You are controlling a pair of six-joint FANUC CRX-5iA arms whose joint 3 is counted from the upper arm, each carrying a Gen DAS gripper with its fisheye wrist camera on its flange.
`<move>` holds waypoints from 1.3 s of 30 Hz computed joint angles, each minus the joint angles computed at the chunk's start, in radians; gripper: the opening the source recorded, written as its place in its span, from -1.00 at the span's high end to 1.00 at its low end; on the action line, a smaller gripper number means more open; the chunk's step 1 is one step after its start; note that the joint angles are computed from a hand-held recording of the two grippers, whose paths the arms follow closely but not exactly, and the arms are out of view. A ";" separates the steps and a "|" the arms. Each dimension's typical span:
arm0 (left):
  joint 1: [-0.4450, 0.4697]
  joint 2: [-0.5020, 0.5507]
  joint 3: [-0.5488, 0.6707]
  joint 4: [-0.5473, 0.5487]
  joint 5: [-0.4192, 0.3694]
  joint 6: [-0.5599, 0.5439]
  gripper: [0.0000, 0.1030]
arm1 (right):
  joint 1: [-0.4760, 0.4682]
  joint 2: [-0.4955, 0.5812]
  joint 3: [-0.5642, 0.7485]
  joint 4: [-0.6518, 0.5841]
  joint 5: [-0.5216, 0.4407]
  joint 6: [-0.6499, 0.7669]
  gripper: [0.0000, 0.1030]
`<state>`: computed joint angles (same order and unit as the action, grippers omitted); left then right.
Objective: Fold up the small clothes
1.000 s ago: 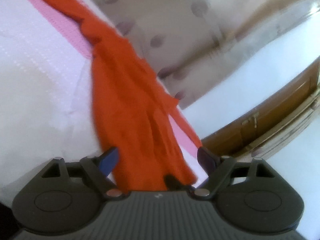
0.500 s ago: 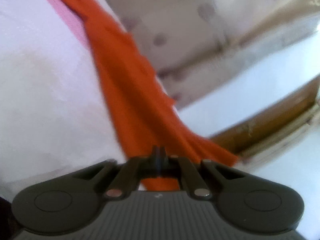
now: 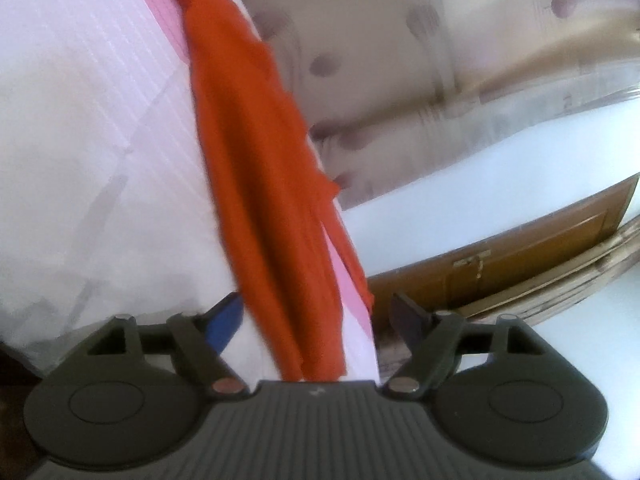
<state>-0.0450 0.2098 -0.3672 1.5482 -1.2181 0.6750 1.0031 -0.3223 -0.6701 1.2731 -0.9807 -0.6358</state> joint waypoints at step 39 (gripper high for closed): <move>0.056 0.019 0.105 -0.239 -0.077 0.164 -0.65 | 0.034 0.073 0.049 -0.099 -0.068 0.293 -0.02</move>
<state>0.0106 0.2284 -0.2623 1.3096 -1.2954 0.8390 1.0376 -0.2496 -0.6216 1.1743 -1.0484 -0.3424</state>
